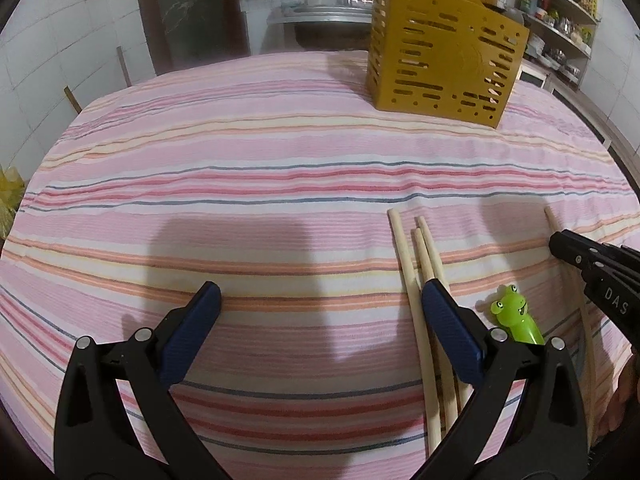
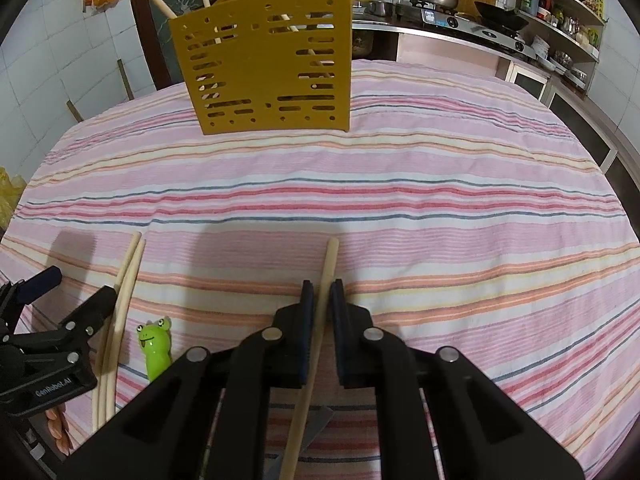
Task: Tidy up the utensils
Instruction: 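Close the right tool on a wooden chopstick while the left tool grasps another chopstick, then lift both held chopsticks and carry them toward the yellow holder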
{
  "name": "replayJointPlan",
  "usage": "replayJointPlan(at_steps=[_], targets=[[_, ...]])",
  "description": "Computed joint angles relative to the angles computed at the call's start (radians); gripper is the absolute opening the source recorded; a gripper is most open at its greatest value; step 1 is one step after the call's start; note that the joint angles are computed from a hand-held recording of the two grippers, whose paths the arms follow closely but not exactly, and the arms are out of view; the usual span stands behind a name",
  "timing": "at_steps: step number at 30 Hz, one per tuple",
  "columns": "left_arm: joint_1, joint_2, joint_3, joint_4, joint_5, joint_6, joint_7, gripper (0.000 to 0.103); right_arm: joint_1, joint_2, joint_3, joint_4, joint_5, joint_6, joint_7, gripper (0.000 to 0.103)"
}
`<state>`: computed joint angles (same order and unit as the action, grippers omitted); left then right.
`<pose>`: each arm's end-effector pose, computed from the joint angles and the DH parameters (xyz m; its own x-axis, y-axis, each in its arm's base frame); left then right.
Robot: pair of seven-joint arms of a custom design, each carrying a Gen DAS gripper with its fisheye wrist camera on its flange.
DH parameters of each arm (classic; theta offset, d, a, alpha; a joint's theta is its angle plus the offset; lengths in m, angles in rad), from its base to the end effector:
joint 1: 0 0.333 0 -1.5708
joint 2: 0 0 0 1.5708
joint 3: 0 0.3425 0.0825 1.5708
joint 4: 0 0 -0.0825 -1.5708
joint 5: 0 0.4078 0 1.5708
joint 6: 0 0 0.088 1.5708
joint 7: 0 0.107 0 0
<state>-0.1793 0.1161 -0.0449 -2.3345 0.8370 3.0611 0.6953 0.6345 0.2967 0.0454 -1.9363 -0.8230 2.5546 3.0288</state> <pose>0.5314 -0.1812 0.3485 -0.1554 -0.9877 -0.0189 -0.7913 0.1360 -0.5961 0.5126 0.4252 0.3738 -0.1399 -0.9889 -0.0495 -0.8031 0.1426 -0.5785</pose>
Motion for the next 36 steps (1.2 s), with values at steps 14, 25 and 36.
replayJointPlan(at_steps=[14, 25, 36], targets=[[-0.010, 0.029, -0.073, 0.049, -0.291, -0.052, 0.228, 0.027, -0.009, 0.022, -0.009, 0.036, 0.070, -0.005, -0.045, 0.010], [-0.044, 0.075, -0.061, 0.121, -0.414, -0.100, 0.294, 0.010, 0.012, 0.042, -0.019, 0.069, 0.056, -0.041, -0.047, 0.007], [-0.032, 0.057, -0.064, 0.091, -0.454, -0.050, 0.327, 0.004, 0.012, 0.015, -0.019, 0.047, 0.014, -0.030, -0.003, 0.007]])
